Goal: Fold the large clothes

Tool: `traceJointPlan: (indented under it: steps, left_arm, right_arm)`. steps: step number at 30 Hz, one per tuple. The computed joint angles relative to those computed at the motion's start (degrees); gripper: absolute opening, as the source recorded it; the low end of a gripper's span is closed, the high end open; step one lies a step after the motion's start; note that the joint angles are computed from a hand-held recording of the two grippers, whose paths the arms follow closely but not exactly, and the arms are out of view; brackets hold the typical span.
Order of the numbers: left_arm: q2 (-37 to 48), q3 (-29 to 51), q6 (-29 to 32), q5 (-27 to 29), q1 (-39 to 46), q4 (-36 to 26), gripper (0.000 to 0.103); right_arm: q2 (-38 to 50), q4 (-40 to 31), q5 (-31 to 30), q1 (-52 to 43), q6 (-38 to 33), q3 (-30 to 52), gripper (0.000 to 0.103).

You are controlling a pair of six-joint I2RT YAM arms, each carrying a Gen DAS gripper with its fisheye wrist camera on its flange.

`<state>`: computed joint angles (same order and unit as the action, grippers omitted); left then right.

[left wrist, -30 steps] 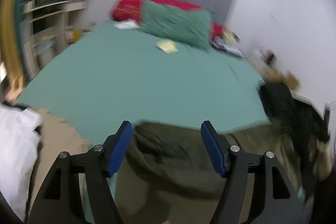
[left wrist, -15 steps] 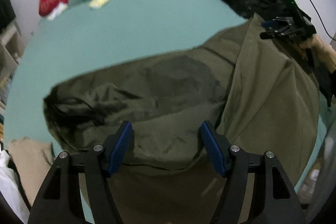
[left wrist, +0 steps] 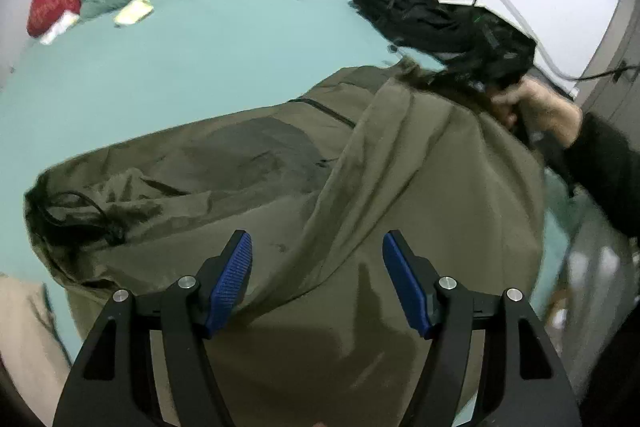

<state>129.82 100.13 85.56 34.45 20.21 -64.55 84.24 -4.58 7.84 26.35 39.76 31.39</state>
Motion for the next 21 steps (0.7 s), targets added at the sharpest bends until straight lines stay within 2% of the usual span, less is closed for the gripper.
traceJointPlan:
  steps: [1, 3, 4, 5, 6, 8, 12, 14, 16, 18, 19, 20, 21]
  left_arm:
    - [-1.39, -3.04, -2.57, -1.54, -0.81, 5.33, 0.071]
    - [-1.97, -5.63, -6.15, -4.95, -2.14, 11.53, 0.071]
    - [-1.58, -5.63, -6.72, -5.27, -2.39, 12.46, 0.059]
    - [-1.59, -5.73, -6.55, -4.67, -2.38, 12.81, 0.026]
    - [-2.13, -6.48, -7.36, -3.94, -2.61, 14.51, 0.009]
    - [-3.39, -7.24, -10.93, -1.76, -2.95, 17.3, 0.005]
    - [-4.12, -5.34, -18.25, 1.02, -4.99, 21.3, 0.005]
    - [-3.1, -3.2, -24.46, 0.21, -7.48, 25.7, 0.005]
    - [-0.16, 1.06, -29.73, -1.76, -9.88, 26.9, 0.005]
    - [6.2, 10.62, -33.79, -5.89, -12.5, 21.36, 0.009]
    - [9.53, 15.36, -36.38, -8.46, -13.84, 19.04, 0.019]
    - [11.08, 17.23, -38.1, -9.41, -14.28, 18.77, 0.036]
    - [11.2, 16.59, -40.88, -9.33, -14.15, 21.6, 0.043]
  right_arm:
    - [-1.52, -1.12, 1.77, 0.77, 0.15, 0.13, 0.004]
    - [-7.18, -4.12, 6.79, 2.19, 1.13, -0.37, 0.004]
    - [-8.57, -4.61, 8.05, 2.51, 1.52, -0.42, 0.003]
    - [-11.5, -5.69, 9.65, 2.75, 2.26, -0.87, 0.003]
    - [-13.39, -6.42, 10.77, 2.88, 2.64, -1.01, 0.003]
    - [-15.28, -6.94, 12.98, 3.59, 3.57, -0.71, 0.003]
    - [-15.33, -6.34, 16.87, 4.69, 5.7, 0.56, 0.003]
    - [-13.44, -3.22, 16.89, 4.18, 6.9, 0.1, 0.003]
    - [-10.8, -1.83, 16.8, 3.5, 7.71, 0.46, 0.003]
    - [-7.17, -1.93, 17.81, 2.87, 7.8, 1.91, 0.003]
    - [-5.8, -2.11, 17.53, 2.26, 7.59, 2.45, 0.003]
    - [-3.53, -1.17, 16.27, 1.33, 7.46, 2.59, 0.003]
    - [-2.65, 0.11, 14.72, 0.25, 6.76, 1.92, 0.003]
